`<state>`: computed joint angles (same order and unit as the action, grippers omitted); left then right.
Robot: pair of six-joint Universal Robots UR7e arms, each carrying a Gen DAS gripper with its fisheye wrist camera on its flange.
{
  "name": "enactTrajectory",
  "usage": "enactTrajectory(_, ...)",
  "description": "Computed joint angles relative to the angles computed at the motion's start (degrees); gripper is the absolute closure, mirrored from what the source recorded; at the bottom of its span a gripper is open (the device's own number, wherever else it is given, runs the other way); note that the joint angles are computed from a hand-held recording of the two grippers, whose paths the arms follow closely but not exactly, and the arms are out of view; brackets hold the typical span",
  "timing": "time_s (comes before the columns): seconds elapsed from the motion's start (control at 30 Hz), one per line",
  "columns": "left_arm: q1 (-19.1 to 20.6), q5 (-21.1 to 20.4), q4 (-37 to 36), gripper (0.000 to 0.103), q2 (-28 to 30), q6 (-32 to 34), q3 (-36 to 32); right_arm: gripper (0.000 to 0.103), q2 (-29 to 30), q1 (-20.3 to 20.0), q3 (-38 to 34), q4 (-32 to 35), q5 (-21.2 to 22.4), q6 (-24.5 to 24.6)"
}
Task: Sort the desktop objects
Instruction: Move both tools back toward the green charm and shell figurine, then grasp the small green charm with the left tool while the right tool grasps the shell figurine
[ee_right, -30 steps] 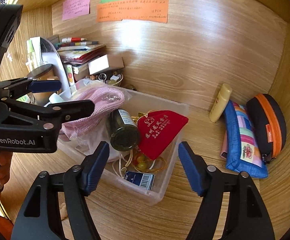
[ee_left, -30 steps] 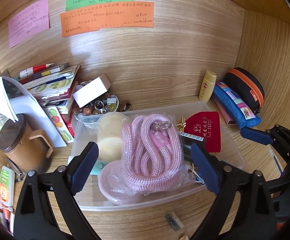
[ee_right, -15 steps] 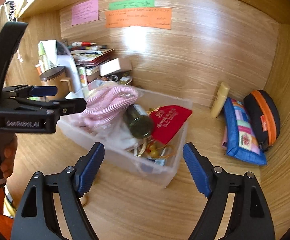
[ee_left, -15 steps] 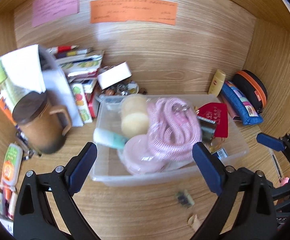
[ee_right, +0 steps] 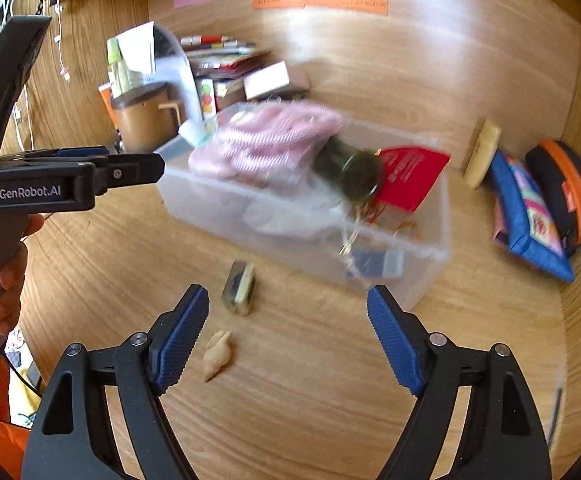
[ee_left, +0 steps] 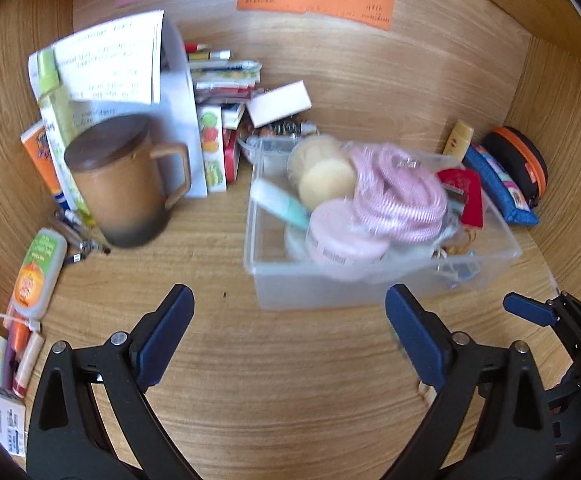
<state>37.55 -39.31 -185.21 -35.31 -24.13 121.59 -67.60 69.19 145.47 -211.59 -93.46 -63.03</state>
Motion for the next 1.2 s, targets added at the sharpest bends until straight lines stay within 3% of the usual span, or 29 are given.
enactTrajectory(0.33,2.08,-6.14,-0.37,0.006,0.63,-2.25,2.11,0.029,5.34,-1.47,2.0,-5.95,-1.94,-0.54)
enactTrajectory(0.5,2.53,-7.6,-1.09,0.005,1.42,-2.17,2.52,0.063,7.26,-1.0,2.03,-5.07,-4.12,-2.43)
enactTrajectory(0.77,2.93,-9.75,-3.01,0.005,2.94,0.16,1.56,0.086,9.02,-0.19,1.85,-5.83,-5.01,-4.1)
enactTrajectory(1.0,2.8,-11.88,-1.38,0.005,4.96,3.48,-1.35,0.087,8.04,-1.32,2.28,-6.56,-4.4,-3.97)
enactTrajectory(1.2,2.27,-13.03,-0.12,0.006,7.38,7.31,-4.37,0.087,3.74,-3.53,1.44,-4.49,-3.53,-1.54)
